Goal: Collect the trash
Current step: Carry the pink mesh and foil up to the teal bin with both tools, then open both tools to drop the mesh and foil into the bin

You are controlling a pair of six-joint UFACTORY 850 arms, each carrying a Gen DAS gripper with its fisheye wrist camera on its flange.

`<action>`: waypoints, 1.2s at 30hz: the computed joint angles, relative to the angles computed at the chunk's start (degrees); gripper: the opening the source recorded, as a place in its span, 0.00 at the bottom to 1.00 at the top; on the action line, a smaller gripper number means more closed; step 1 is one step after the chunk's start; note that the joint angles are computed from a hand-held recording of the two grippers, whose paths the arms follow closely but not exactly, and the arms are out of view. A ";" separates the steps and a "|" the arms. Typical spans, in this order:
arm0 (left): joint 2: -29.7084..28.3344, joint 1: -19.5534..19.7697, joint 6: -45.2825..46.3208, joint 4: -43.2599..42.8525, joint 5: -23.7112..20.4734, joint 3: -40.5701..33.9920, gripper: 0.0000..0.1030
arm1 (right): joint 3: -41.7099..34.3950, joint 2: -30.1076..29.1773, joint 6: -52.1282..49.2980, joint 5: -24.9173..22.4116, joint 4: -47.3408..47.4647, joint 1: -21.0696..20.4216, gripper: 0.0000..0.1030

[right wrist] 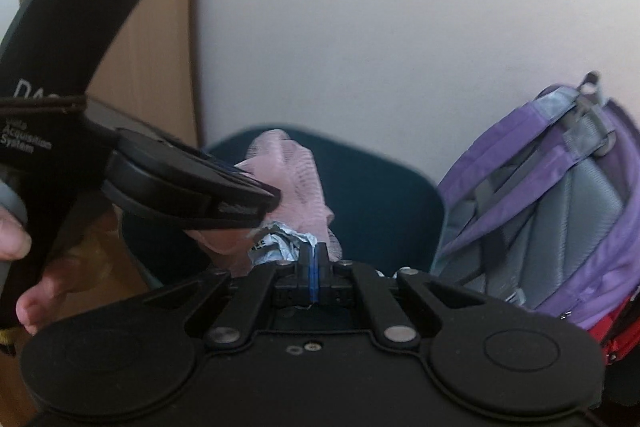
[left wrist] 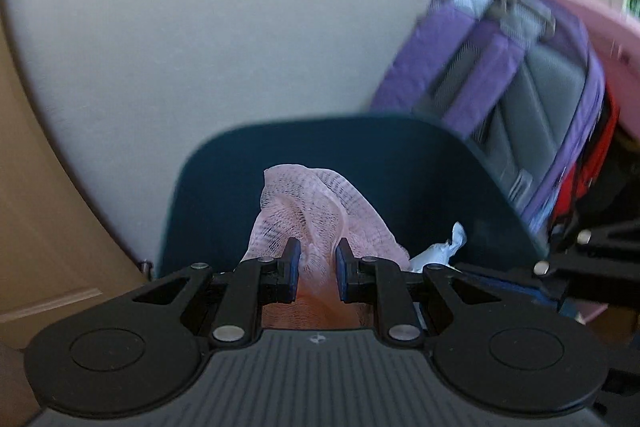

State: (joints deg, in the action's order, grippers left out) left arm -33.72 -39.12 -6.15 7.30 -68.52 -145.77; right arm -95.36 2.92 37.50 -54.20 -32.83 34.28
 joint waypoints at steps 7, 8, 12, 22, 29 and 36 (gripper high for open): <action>-0.14 -0.63 1.84 1.08 -2.57 2.24 0.18 | -0.89 -1.50 -6.73 -2.45 6.02 -0.87 0.10; 0.37 -0.65 1.64 1.22 -2.09 3.13 0.18 | -1.13 -1.63 -7.03 -2.73 6.25 -0.91 0.13; 0.48 -0.62 0.68 0.32 -2.27 2.91 0.24 | -2.09 -1.81 -7.32 -3.53 7.21 -0.99 0.23; 7.41 -1.18 -0.95 0.42 0.58 9.15 0.60 | -2.92 0.51 -2.73 -7.99 2.26 3.34 0.33; 11.90 -3.69 -1.97 2.63 0.79 12.37 0.62 | -2.06 3.65 1.48 -10.85 -0.91 7.18 0.41; 21.33 -7.04 -3.24 4.72 4.10 23.02 0.69 | -1.62 6.51 9.52 -15.58 -6.56 14.52 0.53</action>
